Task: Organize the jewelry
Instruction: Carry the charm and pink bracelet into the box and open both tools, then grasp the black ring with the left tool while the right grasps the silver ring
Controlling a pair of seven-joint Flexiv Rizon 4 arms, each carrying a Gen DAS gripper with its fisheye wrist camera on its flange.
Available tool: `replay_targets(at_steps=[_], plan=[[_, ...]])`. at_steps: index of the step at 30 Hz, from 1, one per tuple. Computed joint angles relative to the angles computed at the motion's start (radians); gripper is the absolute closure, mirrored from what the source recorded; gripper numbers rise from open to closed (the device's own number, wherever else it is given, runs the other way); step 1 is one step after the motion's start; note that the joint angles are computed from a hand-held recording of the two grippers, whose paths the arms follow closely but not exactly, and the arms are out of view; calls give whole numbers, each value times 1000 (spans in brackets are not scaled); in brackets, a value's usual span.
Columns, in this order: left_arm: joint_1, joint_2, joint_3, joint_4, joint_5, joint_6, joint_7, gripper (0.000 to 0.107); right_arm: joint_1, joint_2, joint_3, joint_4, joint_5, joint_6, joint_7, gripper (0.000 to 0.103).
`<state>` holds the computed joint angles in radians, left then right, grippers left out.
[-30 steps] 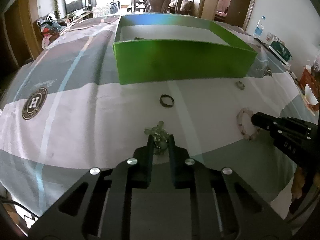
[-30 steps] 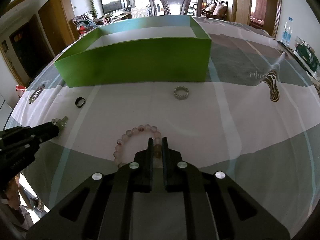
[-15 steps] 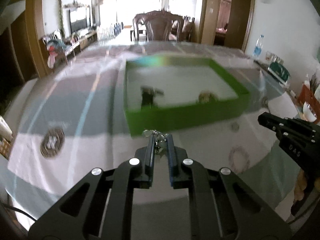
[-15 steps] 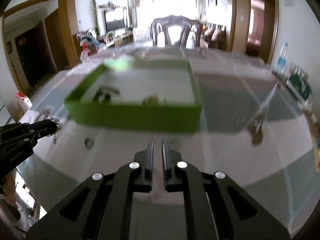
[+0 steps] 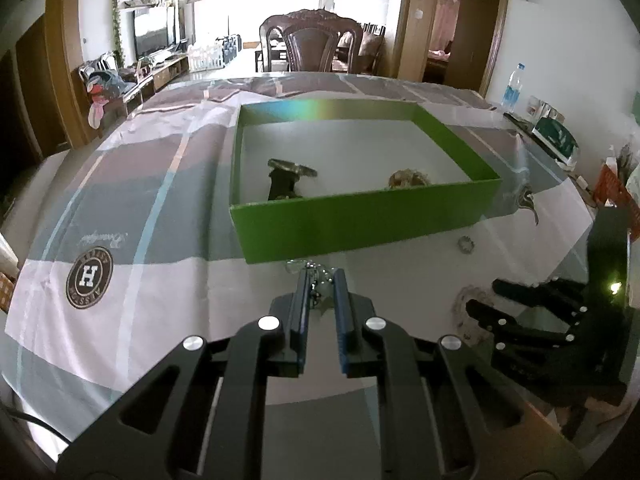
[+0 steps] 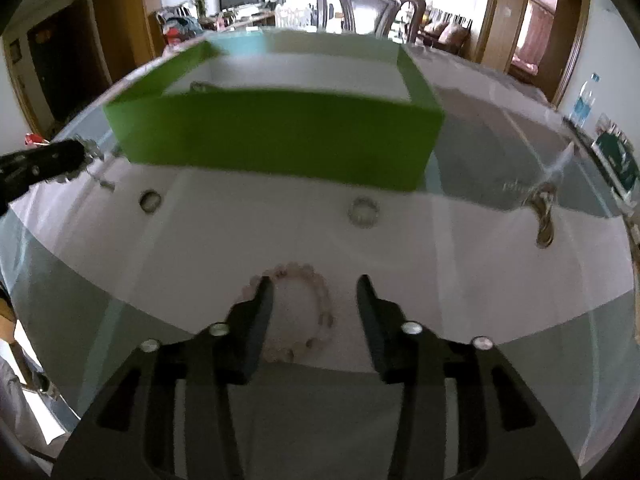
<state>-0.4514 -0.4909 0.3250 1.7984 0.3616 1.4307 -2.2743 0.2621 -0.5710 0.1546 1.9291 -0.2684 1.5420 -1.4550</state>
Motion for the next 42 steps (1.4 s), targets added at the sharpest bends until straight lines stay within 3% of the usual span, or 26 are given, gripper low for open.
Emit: replay_targets(at_steps=[2, 10, 12, 14, 17, 21, 27, 29, 31, 32, 34, 37, 42], plan=[[3, -2, -1, 0, -2, -3, -1, 95, -34, -1, 45, -11, 7, -24, -23, 95], [-5, 4, 22, -28, 19, -17, -17, 95, -31, 28, 48, -33, 30, 29, -37, 95], [0, 7, 25, -51, 30, -19, -18, 95, -7, 46, 19, -55, 22, 59, -26, 95], [23, 1, 7, -85, 27, -23, 2, 95, 27, 58, -24, -75, 3, 104, -19, 95], [83, -22, -44, -144, -13, -26, 56, 95, 27, 38, -19, -152, -24, 131, -28, 95], [150, -88, -105, -235, -105, -40, 143, 95, -28, -53, 66, -316, -31, 47, -43, 95], [180, -211, -152, -374, -204, -137, 245, 94, -17, -177, 69, -480, 14, -105, -30, 95], [170, -236, -136, -397, -218, -155, 242, 85, 4, -178, 40, -470, 29, -112, -14, 95], [163, -236, -125, -394, -218, -159, 241, 73, -7, -164, 46, -450, 47, -117, -19, 87], [155, -229, -114, -383, -212, -152, 236, 70, -9, -155, 45, -435, 54, -106, -21, 78], [128, -201, -78, -340, -186, -129, 208, 67, -16, -118, 37, -373, 66, -57, -25, 70], [93, -137, -45, -239, -143, -69, 170, 62, -83, -58, 89, -268, 88, -11, -63, 68], [22, -81, 11, -129, -77, -60, 111, 59, -125, -13, 95, -170, 122, 5, -54, 53]])
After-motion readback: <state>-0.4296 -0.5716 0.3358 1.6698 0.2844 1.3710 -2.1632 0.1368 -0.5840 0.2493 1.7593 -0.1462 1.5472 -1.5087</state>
